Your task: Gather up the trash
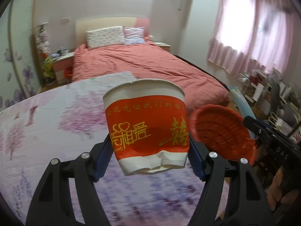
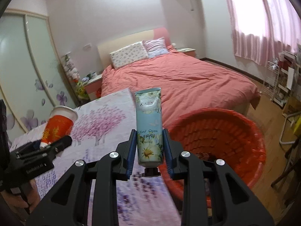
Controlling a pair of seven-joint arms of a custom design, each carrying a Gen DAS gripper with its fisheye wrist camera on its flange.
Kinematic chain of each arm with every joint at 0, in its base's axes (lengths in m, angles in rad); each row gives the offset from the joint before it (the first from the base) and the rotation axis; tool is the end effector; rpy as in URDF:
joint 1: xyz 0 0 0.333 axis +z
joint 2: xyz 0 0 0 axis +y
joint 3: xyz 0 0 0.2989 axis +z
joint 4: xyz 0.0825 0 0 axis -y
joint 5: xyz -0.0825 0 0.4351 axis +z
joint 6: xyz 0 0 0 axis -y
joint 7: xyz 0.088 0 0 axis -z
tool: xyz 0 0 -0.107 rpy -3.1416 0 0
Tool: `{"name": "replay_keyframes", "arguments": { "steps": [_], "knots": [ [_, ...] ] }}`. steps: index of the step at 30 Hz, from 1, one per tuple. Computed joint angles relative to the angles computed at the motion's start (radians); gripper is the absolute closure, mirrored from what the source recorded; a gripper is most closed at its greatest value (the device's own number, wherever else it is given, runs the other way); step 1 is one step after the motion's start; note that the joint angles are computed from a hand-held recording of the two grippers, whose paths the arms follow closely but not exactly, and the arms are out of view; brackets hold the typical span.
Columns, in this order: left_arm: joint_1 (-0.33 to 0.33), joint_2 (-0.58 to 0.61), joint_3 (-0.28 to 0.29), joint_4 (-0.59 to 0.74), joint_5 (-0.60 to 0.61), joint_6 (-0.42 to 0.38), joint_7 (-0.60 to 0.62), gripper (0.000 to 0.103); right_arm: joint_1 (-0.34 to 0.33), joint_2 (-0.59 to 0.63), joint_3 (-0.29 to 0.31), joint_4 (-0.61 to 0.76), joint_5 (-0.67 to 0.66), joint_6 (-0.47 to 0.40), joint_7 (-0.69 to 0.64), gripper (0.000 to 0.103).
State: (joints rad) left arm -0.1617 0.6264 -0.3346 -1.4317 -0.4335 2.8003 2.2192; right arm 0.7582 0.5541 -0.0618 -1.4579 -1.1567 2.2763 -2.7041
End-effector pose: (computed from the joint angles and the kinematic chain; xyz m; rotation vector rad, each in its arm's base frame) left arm 0.7373 -0.3093 0.3892 -1.1737 2.3690 -1.1580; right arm 0.6039 0.4865 0.3668 -1.0526 2.0131 -0.8839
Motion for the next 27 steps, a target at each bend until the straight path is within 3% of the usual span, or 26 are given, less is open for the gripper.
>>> {"name": "replay_keyframes", "arguments": {
  "steps": [3,8,15,19,20,22,27],
  "knots": [
    [-0.012,0.009,-0.033,0.003,-0.007,-0.012,0.03,0.033,0.006,-0.065,-0.01,-0.095,-0.038,-0.009,0.085,0.075],
    [-0.056,0.048,-0.053,0.052,-0.009,-0.045,0.059,0.033,-0.027,-0.14,0.022,-0.207,-0.094,-0.033,0.206,0.075],
    [-0.141,0.135,-0.037,0.169,0.034,-0.099,0.04,0.033,-0.094,-0.187,0.053,-0.295,-0.14,0.005,0.332,0.075],
    [-0.196,0.192,0.0,0.244,0.088,-0.13,-0.002,0.031,-0.126,-0.21,0.064,-0.344,-0.145,0.04,0.38,0.073],
    [-0.209,0.207,0.012,0.265,0.105,-0.145,-0.02,0.028,-0.135,-0.21,0.066,-0.351,-0.146,0.055,0.396,0.072],
    [-0.221,0.23,0.028,0.297,0.129,-0.163,-0.049,0.024,-0.143,-0.228,0.072,-0.378,-0.154,0.061,0.42,0.059],
    [-0.207,0.241,0.039,0.3,0.151,-0.178,-0.095,0.023,-0.139,-0.254,0.101,-0.41,-0.155,0.001,0.423,0.048]
  ]
}}
